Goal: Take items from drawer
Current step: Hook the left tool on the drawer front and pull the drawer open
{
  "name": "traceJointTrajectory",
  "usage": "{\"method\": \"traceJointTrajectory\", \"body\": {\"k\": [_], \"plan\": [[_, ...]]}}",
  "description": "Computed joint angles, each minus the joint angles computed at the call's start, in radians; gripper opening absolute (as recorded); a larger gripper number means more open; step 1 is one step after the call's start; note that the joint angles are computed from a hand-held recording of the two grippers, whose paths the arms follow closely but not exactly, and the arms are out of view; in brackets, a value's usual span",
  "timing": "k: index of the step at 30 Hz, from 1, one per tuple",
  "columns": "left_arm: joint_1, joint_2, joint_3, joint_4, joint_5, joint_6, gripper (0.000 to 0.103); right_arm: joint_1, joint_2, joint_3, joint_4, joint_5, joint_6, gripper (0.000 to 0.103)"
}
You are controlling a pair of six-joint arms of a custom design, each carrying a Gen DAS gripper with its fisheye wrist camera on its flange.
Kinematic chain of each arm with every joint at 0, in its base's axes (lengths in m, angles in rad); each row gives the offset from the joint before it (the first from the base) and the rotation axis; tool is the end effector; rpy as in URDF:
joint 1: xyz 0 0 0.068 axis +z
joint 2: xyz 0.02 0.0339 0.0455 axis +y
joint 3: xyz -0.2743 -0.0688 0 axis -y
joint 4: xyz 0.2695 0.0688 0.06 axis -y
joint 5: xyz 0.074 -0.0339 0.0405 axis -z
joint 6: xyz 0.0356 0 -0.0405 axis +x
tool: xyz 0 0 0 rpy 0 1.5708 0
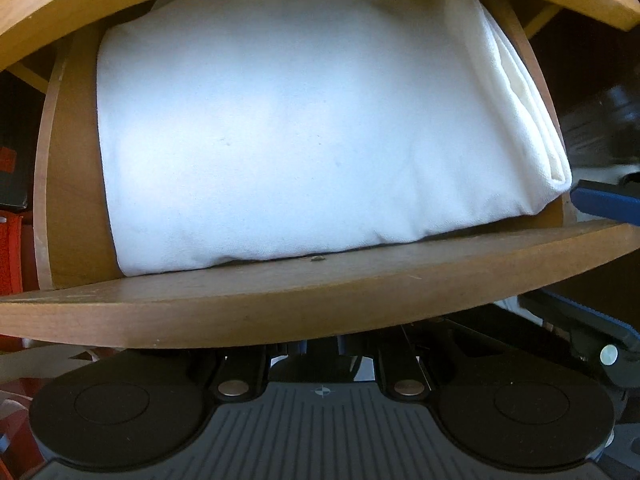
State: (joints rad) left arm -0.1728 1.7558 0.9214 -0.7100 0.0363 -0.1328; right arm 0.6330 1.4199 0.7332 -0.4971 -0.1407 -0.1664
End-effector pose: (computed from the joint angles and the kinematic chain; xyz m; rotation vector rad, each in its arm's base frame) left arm 0.2941 -0.0526 0.1142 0.0632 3.1198 -0.0623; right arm 0.2119 0.1616 0.1591 -1.1173 2.5463 0.3166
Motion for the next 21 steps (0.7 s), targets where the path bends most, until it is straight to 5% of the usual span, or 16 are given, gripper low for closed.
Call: {"method": "traceJointTrajectory", "body": {"k": [16, 21], "plan": [[-0.065, -0.048, -0.089, 0.042, 0.023, -0.090, 0.014, -0.013, -0.026, 0.011, -0.032, -0.010, -0.004, 0.051], [-0.045, -0.110, -0.091, 0.011, 0.025, -0.046, 0.014, 0.013, -0.053, -0.015, -0.018, -0.007, 0.052, 0.051]]}}
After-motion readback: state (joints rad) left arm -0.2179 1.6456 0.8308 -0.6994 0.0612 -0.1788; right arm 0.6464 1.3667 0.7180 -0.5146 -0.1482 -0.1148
